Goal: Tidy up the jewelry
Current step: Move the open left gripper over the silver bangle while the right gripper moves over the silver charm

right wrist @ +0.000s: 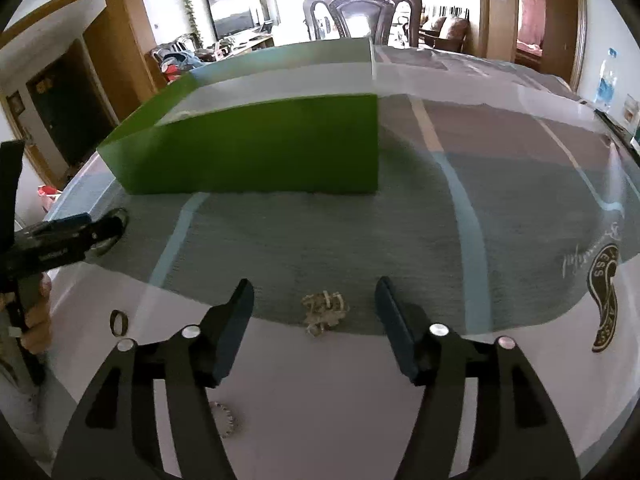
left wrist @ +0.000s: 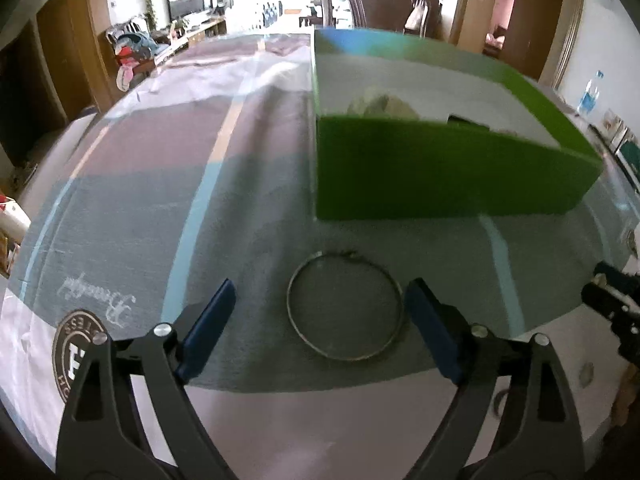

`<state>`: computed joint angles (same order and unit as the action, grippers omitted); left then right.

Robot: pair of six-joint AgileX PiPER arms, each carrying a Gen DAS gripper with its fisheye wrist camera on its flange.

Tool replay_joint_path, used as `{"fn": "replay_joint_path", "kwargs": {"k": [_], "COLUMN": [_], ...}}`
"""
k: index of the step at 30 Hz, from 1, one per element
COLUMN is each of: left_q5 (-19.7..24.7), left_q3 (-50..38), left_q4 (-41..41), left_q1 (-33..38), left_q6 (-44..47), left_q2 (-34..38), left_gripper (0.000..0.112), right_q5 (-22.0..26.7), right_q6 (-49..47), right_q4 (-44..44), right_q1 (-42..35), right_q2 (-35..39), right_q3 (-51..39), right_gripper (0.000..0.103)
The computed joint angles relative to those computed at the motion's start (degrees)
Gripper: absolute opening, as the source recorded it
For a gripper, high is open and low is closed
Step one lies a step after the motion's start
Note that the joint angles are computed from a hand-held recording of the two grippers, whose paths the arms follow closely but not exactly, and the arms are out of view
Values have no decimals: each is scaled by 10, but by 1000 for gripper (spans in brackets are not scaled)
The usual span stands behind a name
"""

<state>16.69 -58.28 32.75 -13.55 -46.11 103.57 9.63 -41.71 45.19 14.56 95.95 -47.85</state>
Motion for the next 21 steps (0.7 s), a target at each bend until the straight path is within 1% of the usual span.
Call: {"fn": "replay_joint_path", "kwargs": {"k": [1,2,4,8,10,11,14,18,21], "left_q5": [2,1,4,2,1,1,3,4,3], "left_q3": [0,2,4,5,5,5,5,1,0], "left_q4": [18,27,41,27,21,19,21,19,15], "left_q1": [-4,-6,-8,-5,-3,-3,-5,-4,-1], "left_q6": [-15,-22,-31,-16,-9,-6,-11,-7,-1], "left_q2": [2,2,2,3,4,4,3,6,7], "left_gripper": [89,90,94,97,98,98,98,99,99], "right_q5": [0,1,3,13,15,14,17,26,29], "right_q6": [16,13,-8,-82,-93,-75,-91,-137,-136], "right_q4": [-17,-15,8,82,93,75,91,140,138], "right_q1": [2,2,1,-13,-13,-11,-14,-23,-22], "right_q2": [1,0,0,0,3,5,4,7,9], "right_q3": [-1,-1,1,3,2,0,2,1,-1], "right_gripper": [67,69,70,72,78,84,85,87,90]}}
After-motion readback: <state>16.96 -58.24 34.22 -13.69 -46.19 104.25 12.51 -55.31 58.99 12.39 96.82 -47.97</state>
